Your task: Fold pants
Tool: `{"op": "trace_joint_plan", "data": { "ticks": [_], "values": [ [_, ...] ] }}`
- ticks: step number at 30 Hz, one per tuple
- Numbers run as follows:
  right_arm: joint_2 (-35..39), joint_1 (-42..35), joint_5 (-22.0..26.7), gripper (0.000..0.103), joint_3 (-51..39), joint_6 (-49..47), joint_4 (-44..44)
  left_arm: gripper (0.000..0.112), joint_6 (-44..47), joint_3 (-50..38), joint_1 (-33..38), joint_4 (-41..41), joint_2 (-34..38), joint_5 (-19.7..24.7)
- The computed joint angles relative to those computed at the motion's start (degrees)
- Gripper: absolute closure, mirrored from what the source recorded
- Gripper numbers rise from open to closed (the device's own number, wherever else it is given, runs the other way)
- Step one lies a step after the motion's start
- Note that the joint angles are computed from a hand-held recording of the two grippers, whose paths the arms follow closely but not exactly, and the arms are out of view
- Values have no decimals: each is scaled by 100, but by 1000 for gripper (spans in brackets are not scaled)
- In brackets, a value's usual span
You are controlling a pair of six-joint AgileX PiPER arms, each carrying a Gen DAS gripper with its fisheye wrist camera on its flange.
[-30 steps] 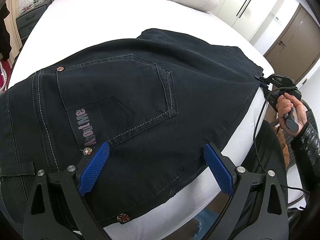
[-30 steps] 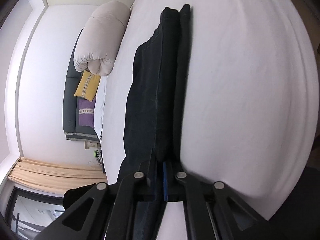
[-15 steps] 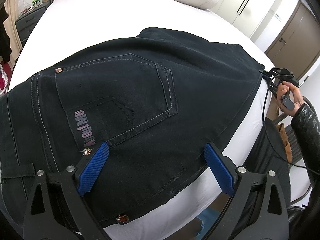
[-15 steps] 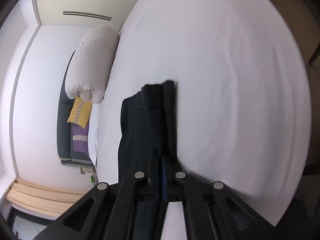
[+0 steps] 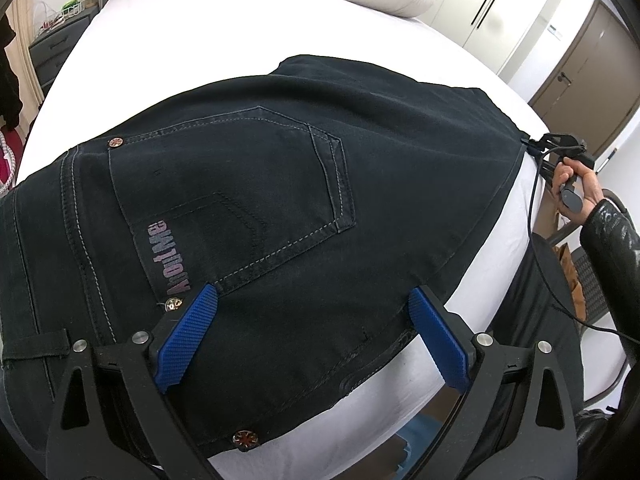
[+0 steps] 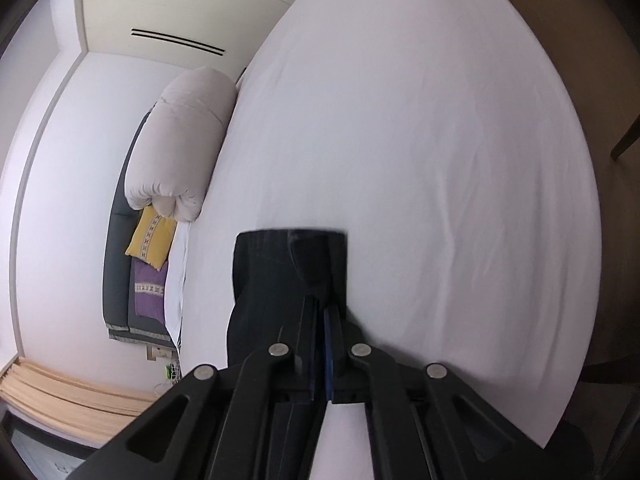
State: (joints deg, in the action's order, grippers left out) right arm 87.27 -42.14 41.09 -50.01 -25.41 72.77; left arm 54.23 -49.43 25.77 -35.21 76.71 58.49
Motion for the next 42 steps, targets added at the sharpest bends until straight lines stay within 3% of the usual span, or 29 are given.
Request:
{"op": "trace_joint_plan", "data": {
  "ticks": [3,5,7,9,12,15,17,19,21,22,25,29,31,33,37,39,41,42],
  "values": [
    [48,-178,241,100,-208,334,-255,15,82,9,61,-73,7,27],
    [-335,-30,-185,85,-218,1313,-1102,14,133,31,81,-104,-6,14],
    [-948,386,-686,59,-191,2342,-2205,14,162,78,37,-71,-60,-63],
    [-1264,996,-530,59,-321,2618,-2591,12,163,130,-31,-40,-120,-145],
    [-1056,2632,178,64,-799,2282,-2434,11,114,202,-180,63,-220,-307],
    [71,4351,1192,72,-1725,1645,-1775,11,215,228,-113,-7,-265,-266],
    [770,5353,1085,75,-2295,1965,-1957,11,287,217,-52,-76,-261,-194],
    [1432,5772,1155,80,-2759,2060,-2035,11,387,227,29,-134,-277,-127],
    [1920,5816,1181,85,-3009,2258,-2225,11,475,247,92,-145,-342,-97],
    [2014,5720,1106,103,-2958,2125,-2075,11,529,256,131,-155,-400,-108],
    [1909,5054,887,103,-2648,2289,-1893,11,761,99,563,-525,-411,101],
    [1275,4659,229,103,-2554,4216,-3908,11,656,-434,941,-891,20,271],
    [1159,4761,433,98,-2832,4610,-4323,11,423,-689,937,-882,244,166],
    [1427,5071,788,98,-3376,4089,-3883,11,228,-939,890,-934,479,132],
    [2635,5987,1680,98,-4604,2856,-2350,11,-448,-1451,414,-414,1006,-232],
    [3231,6190,1913,98,-5179,2884,-2123,13,-1130,-1665,256,230,1303,-412],
    [3883,6189,2019,98,-5805,3208,-2110,15,-1285,-1678,274,399,1465,-393],
    [4118,6040,2009,103,-5943,3178,-1857,15,-1181,-1618,325,389,1502,-406]
  ]
}}
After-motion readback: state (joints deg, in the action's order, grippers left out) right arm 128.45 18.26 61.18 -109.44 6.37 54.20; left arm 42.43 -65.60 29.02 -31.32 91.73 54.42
